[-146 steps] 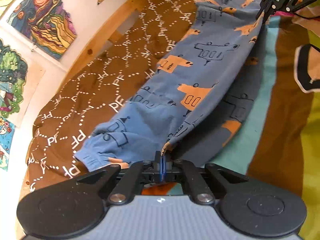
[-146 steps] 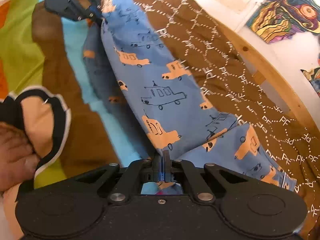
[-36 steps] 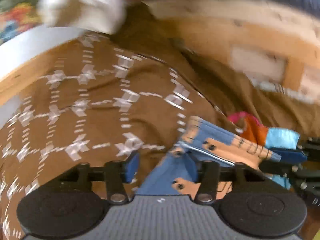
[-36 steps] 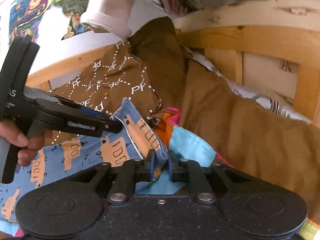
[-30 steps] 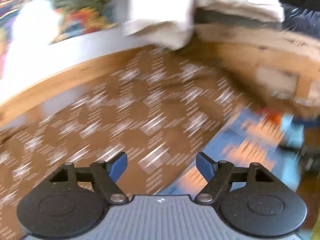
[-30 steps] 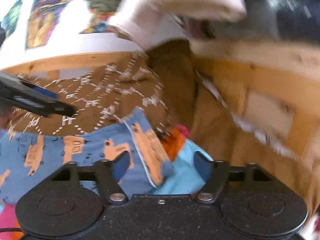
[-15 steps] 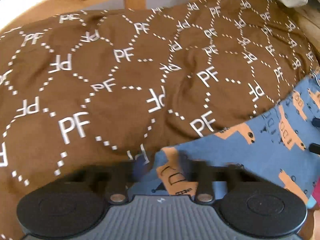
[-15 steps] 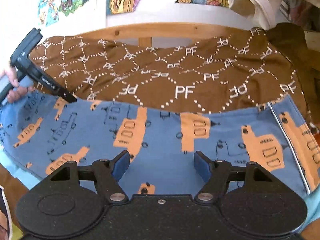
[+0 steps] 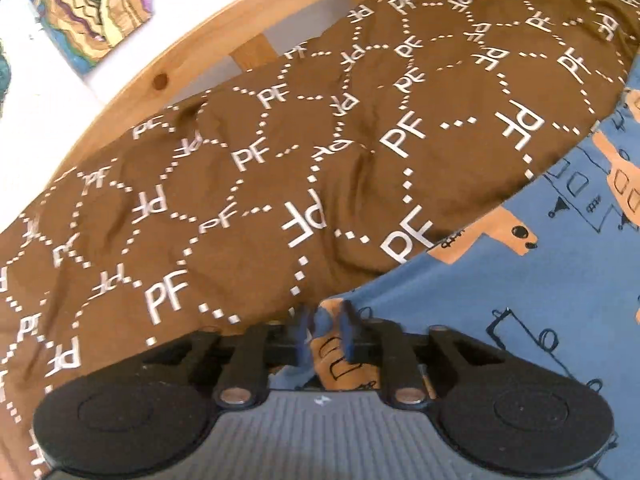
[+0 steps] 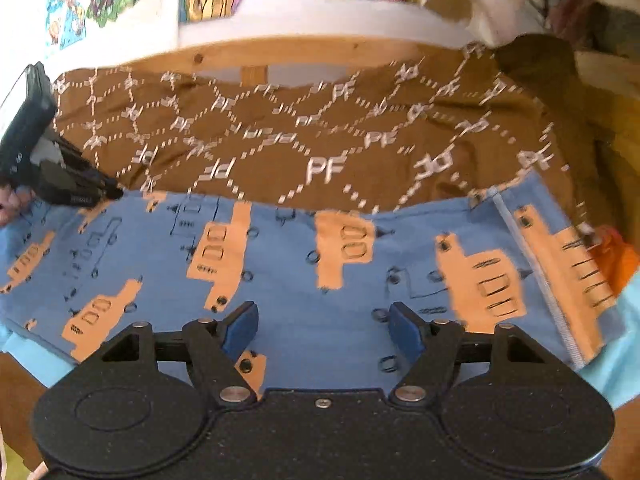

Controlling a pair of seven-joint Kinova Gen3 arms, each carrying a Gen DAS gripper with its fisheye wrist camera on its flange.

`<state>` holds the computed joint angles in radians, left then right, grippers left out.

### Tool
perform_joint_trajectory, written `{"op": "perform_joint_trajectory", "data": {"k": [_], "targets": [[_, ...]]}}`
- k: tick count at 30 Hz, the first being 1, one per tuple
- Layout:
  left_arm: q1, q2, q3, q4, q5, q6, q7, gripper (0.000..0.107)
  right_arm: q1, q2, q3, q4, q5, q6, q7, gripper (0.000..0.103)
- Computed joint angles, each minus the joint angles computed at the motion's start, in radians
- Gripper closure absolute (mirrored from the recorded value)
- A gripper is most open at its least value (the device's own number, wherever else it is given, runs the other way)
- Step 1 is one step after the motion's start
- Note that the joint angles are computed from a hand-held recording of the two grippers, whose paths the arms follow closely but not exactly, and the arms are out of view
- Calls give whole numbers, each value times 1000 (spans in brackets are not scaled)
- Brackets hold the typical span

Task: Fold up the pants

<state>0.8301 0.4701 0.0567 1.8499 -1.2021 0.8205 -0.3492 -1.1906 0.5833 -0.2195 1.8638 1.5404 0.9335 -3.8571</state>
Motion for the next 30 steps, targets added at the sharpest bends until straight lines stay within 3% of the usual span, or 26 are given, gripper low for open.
{"op": "perform_joint_trajectory", "data": {"k": [1, 2, 6, 8, 11, 14, 17, 20, 22, 25, 30], "targets": [[12, -9, 6, 1, 5, 19, 12, 52, -14, -7, 2, 5, -12, 30, -10, 25], [31, -10, -2, -6, -5, 22, 40, 39, -31, -15, 3, 11, -30, 69, -28, 21], [195, -29, -119, 13, -104, -62, 203, 26, -77, -44, -1, 43, -87, 191, -100, 11], [210, -26, -101, 14, -161, -114, 272, 20, -86, -42, -4, 40, -116, 242, -81, 11], [130, 15, 26, -29, -154, -175, 258, 18, -55, -44, -34, 65, -112, 258, -125, 11], [68, 99, 107, -102, -58, -167, 178, 16, -12, -70, -15, 116, -104, 152, -247, 11], [104, 110, 52, -99, -56, -188, 203, 12, 23, -115, -15, 188, -43, 109, -369, 14], [84, 104, 77, -128, 21, -156, 131, 13, 15, -136, -51, 231, -11, 176, -491, 12], [113, 88, 37, -132, 45, -169, 122, 13, 3, -143, -81, 256, -1, 225, -567, 8], [159, 60, -40, -112, -13, -265, 210, 12, -9, -161, -109, 272, -31, 269, -600, 7], [160, 102, -93, -194, -58, -434, 255, 8, -5, -165, -126, 306, -16, 270, -713, 7]]}}
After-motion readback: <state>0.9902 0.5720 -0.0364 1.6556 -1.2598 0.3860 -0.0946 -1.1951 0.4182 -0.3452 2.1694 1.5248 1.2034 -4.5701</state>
